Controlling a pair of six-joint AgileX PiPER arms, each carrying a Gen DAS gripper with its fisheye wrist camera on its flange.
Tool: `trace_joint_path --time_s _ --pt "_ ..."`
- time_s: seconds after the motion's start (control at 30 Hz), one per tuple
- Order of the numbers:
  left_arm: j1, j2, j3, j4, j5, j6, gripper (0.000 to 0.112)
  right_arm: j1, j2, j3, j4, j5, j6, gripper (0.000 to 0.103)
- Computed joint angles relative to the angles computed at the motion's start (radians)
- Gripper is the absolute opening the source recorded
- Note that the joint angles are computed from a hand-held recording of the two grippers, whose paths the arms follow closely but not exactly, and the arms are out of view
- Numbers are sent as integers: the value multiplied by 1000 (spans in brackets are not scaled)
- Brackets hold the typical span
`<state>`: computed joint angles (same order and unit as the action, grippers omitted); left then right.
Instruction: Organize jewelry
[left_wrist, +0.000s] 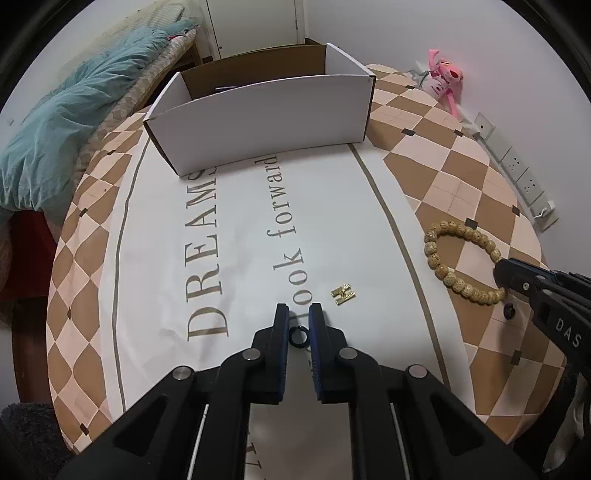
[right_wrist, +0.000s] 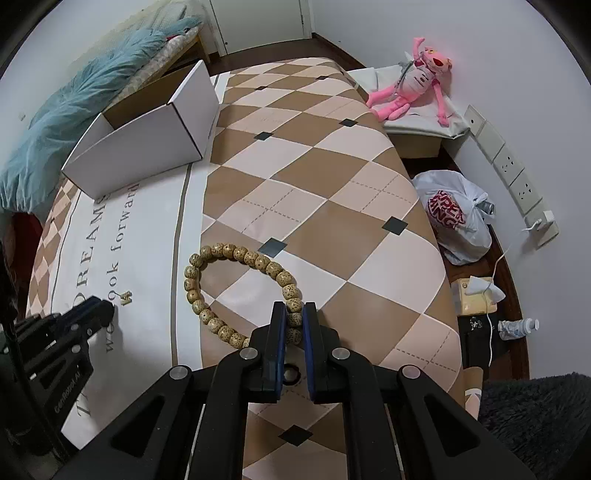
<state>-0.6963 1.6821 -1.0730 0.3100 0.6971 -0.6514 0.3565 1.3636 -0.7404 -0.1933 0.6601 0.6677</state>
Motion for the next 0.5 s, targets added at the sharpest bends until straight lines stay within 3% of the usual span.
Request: trace_joint_path --time_s 0.23,0.5 --pt "32 -65 -3 -38 12 37 8 4 -36 -22 -2 0 3 9" --pt "194 -179 -43 -163 62 175 8 20 -63 -160 31 35 -44 9"
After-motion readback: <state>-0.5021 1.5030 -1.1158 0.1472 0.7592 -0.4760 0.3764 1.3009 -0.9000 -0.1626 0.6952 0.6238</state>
